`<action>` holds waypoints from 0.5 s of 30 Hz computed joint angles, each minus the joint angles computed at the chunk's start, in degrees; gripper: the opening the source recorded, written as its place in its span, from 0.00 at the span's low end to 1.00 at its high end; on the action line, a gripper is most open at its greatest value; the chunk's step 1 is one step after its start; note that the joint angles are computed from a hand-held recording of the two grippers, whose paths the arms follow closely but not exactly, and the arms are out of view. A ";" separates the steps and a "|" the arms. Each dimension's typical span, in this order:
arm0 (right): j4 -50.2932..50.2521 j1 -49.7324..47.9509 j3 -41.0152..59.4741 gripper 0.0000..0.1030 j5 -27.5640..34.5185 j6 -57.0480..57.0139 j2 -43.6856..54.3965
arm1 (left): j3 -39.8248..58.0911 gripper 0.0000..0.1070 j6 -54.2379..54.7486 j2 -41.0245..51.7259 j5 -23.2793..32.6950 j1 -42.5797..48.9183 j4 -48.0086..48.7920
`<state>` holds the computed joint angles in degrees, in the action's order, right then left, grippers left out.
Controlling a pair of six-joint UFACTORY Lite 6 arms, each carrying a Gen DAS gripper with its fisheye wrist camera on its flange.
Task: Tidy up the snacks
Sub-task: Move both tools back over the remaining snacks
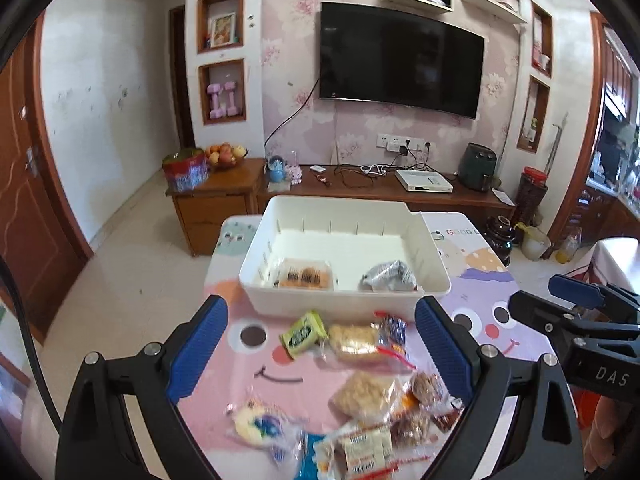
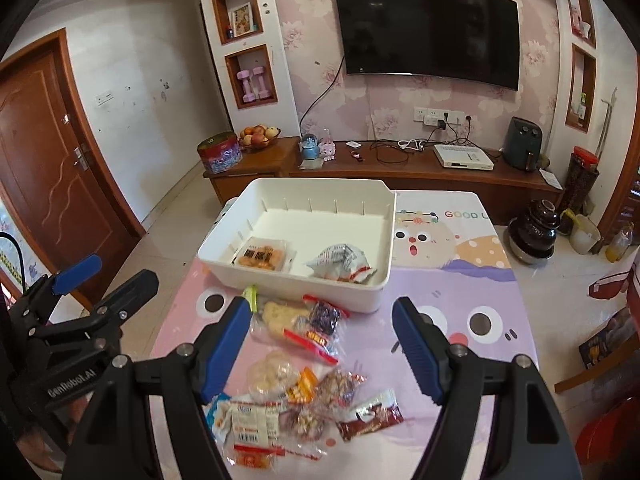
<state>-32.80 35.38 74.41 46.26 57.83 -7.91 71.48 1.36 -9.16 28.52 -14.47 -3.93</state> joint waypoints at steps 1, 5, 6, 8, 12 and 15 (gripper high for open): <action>-1.12 1.03 -1.11 0.72 0.26 1.07 -0.96 | -1.45 0.88 -0.42 -1.28 -0.03 0.55 0.28; -3.42 4.65 -6.53 0.72 -0.85 4.23 -4.63 | -9.10 0.88 0.37 -7.18 -0.86 4.46 -0.19; -3.39 4.95 -7.17 0.72 -1.32 4.49 -4.75 | -10.62 0.88 1.68 -8.06 -0.81 5.71 -1.35; -2.42 5.44 -9.15 0.72 -3.12 4.61 -4.60 | -14.35 0.88 5.05 -9.68 -0.61 8.74 -4.11; -0.80 5.90 -11.88 0.72 -6.67 4.88 -2.63 | -20.82 0.88 8.88 -9.94 -1.92 12.36 -5.45; 1.56 5.15 -12.69 0.72 -9.90 3.81 0.87 | -24.94 0.88 12.54 -7.77 -3.38 14.42 -7.79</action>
<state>-31.25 40.53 61.72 36.36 61.64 -7.03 46.54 13.90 -16.93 25.14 -0.05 -11.72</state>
